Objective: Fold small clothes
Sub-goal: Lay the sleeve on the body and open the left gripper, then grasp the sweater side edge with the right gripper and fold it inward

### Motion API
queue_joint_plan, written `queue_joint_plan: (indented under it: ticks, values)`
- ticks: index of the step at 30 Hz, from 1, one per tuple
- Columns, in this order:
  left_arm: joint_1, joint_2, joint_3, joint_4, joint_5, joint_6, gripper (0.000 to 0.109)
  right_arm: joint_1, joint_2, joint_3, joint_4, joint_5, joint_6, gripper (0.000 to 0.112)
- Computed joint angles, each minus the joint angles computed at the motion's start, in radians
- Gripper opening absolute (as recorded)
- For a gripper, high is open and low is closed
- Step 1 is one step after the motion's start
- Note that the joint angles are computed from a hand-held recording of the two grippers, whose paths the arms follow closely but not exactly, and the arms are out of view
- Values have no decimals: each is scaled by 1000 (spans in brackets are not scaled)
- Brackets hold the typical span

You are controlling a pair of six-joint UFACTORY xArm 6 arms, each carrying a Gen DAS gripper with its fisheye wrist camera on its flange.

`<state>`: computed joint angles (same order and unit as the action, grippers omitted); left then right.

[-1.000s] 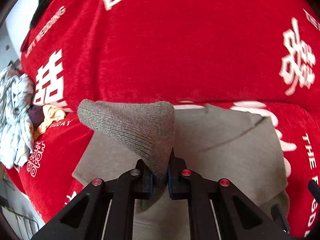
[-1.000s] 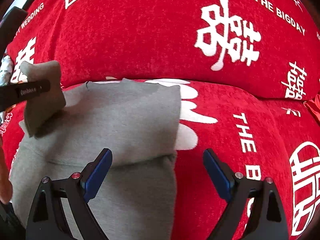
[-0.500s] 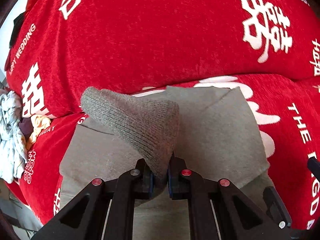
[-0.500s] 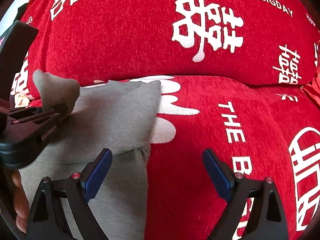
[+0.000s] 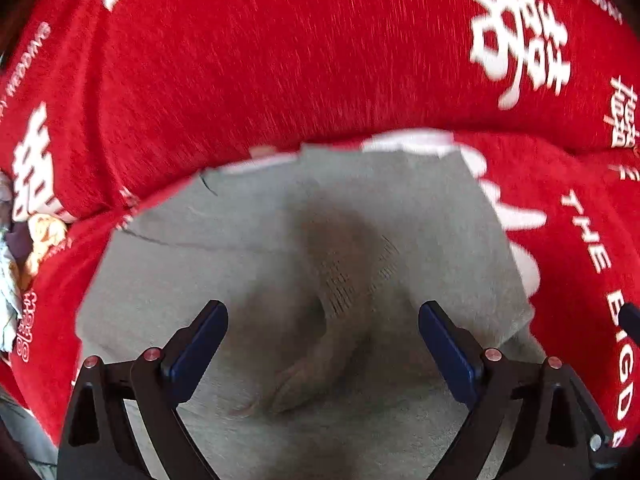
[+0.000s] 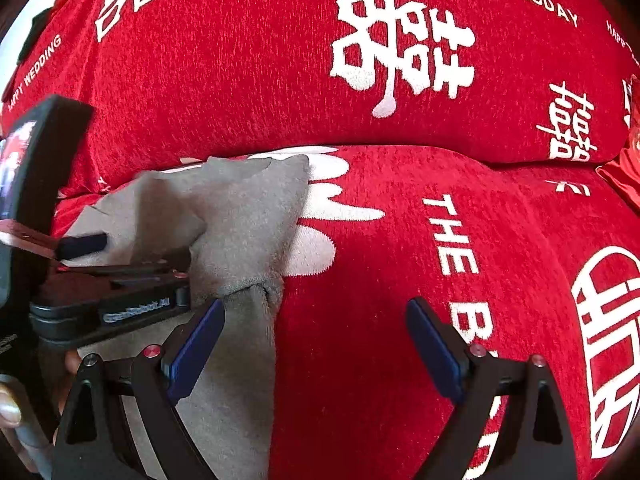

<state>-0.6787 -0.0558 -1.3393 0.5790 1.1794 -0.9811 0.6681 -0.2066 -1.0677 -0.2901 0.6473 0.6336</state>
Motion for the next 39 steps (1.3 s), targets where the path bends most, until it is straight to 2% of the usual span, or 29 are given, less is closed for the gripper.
queue_joint_plan:
  ticks: [6,9,12,16,21,25,28,29,31,34,36,39]
  values:
    - [36,-155,141,-47,-158,33,97,-1,-19,7,6,5,-3,93]
    - [77,-265,245,-63,-224,29,97,-11,-30,15,69,-31,-29,93]
    - [143,-341,321,-83,-236,20,97,-7,-4,-20,103,-32,-38,93]
    - [234,-385,384,-144,-218,-13,97,34,84,-143,93,-2,-52,94]
    - [294,-397,436,-193,-191,-20,97,119,307,-412,81,100,-132,93]
    - [274,-395,457,-160,-180,-16,96,171,504,-645,4,265,-162,93]
    - [229,-374,442,-100,-139,-20,97,170,505,-633,-115,349,-80,93]
    - [224,-375,447,-92,-145,-25,97,158,473,-583,-121,332,-46,93]
    - [216,-375,453,-79,-155,-41,97,109,371,-439,-49,239,-10,93]
    - [208,-372,454,-76,-174,-44,97,66,245,-284,-60,171,75,93]
    - [195,-362,449,-59,-175,-54,97,35,183,-206,35,88,41,93]
    - [185,-362,459,-23,-180,-78,102,-8,144,-145,270,-30,-73,93]
